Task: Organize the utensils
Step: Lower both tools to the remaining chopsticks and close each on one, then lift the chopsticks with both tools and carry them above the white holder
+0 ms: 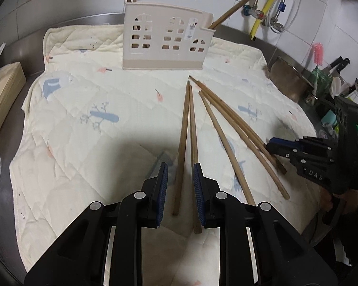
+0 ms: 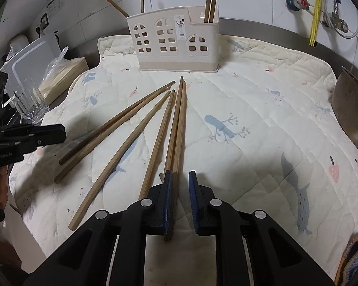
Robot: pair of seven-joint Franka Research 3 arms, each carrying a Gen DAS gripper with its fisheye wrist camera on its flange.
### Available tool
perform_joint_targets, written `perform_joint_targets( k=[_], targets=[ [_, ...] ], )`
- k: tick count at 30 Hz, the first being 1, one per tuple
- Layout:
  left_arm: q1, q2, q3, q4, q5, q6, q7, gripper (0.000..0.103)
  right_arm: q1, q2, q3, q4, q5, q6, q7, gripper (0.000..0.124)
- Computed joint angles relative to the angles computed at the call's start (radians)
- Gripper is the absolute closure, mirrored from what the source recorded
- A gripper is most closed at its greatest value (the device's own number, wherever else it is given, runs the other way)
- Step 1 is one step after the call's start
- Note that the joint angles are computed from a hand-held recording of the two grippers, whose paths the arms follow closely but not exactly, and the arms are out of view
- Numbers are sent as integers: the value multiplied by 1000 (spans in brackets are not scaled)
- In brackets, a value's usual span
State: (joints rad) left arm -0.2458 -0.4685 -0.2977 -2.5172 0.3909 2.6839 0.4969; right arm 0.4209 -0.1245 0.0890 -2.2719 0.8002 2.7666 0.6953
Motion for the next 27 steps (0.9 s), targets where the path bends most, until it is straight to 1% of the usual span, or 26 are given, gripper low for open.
perform_joint_targets(
  k=[7,10,14,21,24,27],
  targets=[
    [-12,-2,3,-15,-13,4,2,81,1,-1,7,-9,-42,18,24,110],
    [-13,5,3,-12,-14,4,7,81,4,-5,14,-20,-75,43,35,110],
    [-9,27,2,-4,-10,6,10,81,1,-1,15,-25,-121,44,68,111],
    [2,67,5,12,0,9,3,81,12,0,7,-35,-90,66,64,113],
    [7,78,5,15,6,18,-4,81,18,1,10,-43,-88,94,55,113],
    [18,84,-8,23,29,5,-20,87,24,4,7,-43,-70,104,39,114]
  ],
)
